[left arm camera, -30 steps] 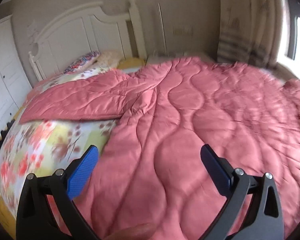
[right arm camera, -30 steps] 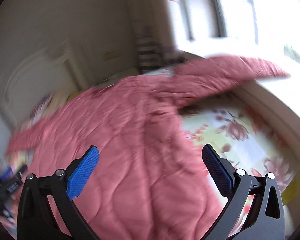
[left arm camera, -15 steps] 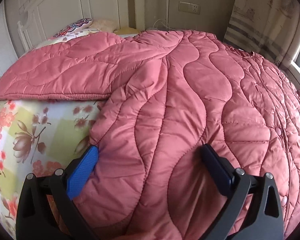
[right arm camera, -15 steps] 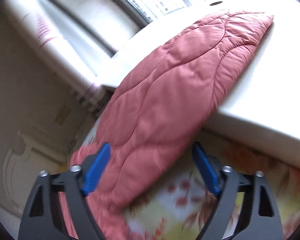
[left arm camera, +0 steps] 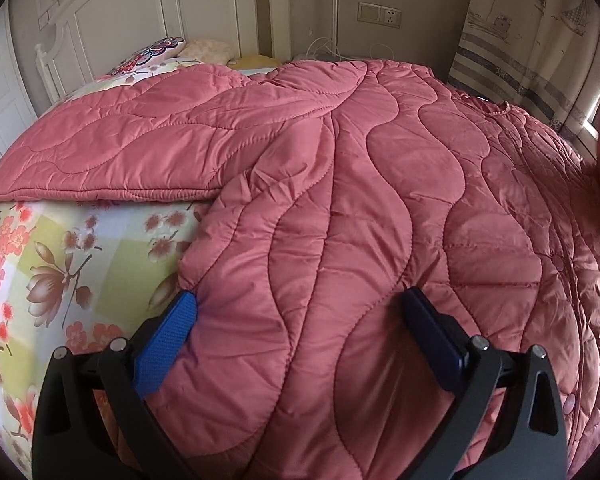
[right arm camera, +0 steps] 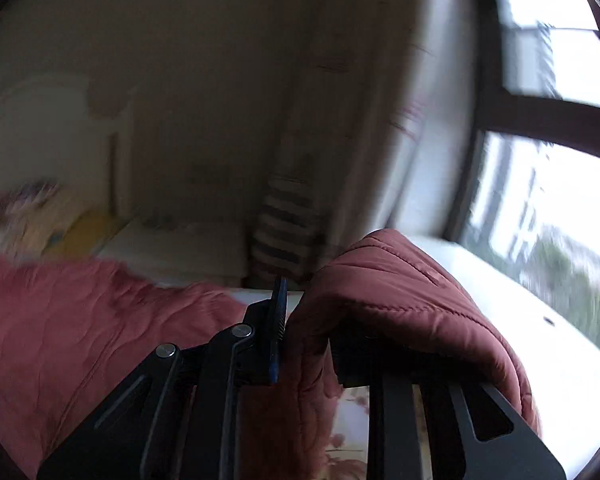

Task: Fold large clothes
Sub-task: 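Grasp the coat sleeve on the window sill with the right tool and lift it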

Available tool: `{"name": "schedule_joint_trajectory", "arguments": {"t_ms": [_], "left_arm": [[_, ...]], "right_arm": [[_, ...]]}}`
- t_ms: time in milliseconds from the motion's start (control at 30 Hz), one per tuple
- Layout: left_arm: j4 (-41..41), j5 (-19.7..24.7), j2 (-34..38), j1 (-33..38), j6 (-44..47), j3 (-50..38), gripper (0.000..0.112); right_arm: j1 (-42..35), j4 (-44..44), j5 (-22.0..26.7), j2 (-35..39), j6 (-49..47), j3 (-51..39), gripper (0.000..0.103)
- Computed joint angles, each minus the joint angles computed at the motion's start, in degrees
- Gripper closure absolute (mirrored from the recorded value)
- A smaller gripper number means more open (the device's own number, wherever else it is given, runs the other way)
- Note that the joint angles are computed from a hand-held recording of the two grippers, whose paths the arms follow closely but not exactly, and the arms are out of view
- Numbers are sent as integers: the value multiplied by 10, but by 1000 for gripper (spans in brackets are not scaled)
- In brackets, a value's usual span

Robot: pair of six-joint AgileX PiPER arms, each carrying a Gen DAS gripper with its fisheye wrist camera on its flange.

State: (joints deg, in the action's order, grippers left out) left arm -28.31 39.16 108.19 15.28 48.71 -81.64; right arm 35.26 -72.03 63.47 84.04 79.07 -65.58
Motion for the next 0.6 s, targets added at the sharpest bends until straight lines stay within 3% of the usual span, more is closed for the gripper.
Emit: {"name": "schedule_joint_trajectory", "arguments": {"t_ms": [67, 133, 200, 233, 333, 500, 567, 600], "left_arm": [[0, -1, -1, 0, 0, 1, 11], [0, -1, -1, 0, 1, 2, 11], [-1, -1, -1, 0, 1, 2, 11], [-2, 0, -1, 0, 2, 1, 11], [-2, -1, -1, 1, 3, 1, 11], [-14, 6, -4, 6, 13, 3, 11], [-55, 43, -8, 23, 40, -4, 11], [-103, 88, -10, 39, 65, -15, 12]], "right_arm": [[51, 19, -9, 85, -115, -62, 80], [83, 75, -20, 172, -229, -116, 65], [77, 137, -37, 228, -303, -154, 43], [69, 153, -49, 239, -306, -149, 43], [40, 168, -90, 194, -223, -88, 27], [-5, 128, -150, 54, -57, 48, 26], [-48, 126, -169, 14, 13, 83, 26], [-75, 133, -188, -6, 43, 106, 26]]}}
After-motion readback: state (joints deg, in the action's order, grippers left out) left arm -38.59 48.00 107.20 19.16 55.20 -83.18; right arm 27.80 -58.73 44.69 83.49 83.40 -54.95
